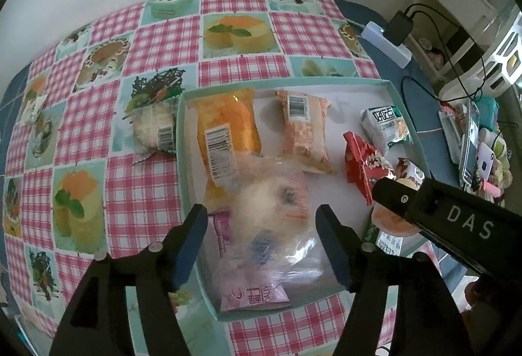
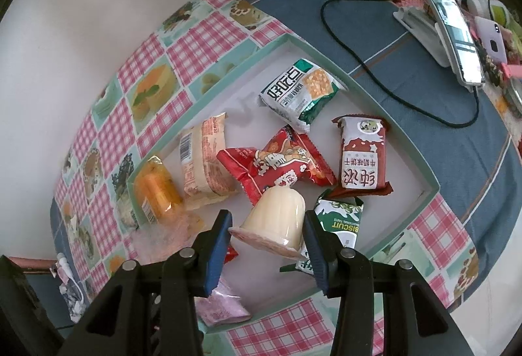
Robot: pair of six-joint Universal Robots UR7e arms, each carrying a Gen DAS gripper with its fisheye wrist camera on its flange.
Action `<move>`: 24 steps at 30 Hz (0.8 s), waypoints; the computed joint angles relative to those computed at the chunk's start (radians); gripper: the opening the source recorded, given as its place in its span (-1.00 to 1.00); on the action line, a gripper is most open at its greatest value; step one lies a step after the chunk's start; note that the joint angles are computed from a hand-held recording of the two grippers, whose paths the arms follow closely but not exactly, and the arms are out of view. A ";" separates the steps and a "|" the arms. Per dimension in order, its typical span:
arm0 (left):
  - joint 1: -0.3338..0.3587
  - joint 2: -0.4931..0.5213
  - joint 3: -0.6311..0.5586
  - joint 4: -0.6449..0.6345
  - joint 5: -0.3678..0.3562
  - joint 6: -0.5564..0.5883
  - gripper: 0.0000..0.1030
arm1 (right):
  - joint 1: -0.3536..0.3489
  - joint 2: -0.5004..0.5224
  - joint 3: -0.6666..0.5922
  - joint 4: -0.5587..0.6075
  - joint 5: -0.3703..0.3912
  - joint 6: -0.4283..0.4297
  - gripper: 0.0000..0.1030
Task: Organize snacks
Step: 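Open both tools to drop the bun and roll into the tray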
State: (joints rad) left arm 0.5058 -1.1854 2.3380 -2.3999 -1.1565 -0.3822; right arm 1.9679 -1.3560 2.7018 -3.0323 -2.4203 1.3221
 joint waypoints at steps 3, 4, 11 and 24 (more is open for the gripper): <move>0.004 -0.003 -0.004 0.011 0.009 -0.013 0.37 | -0.002 -0.002 -0.001 0.008 0.001 0.005 -0.05; 0.007 -0.004 -0.006 0.018 0.013 -0.020 0.38 | -0.003 -0.001 -0.002 0.009 0.002 0.005 -0.05; 0.035 -0.016 -0.022 0.070 0.053 -0.086 0.47 | 0.003 0.007 -0.009 0.014 -0.004 0.006 -0.05; 0.172 -0.069 -0.063 0.215 0.115 -0.351 0.72 | -0.019 0.030 -0.035 0.062 0.020 -0.020 0.34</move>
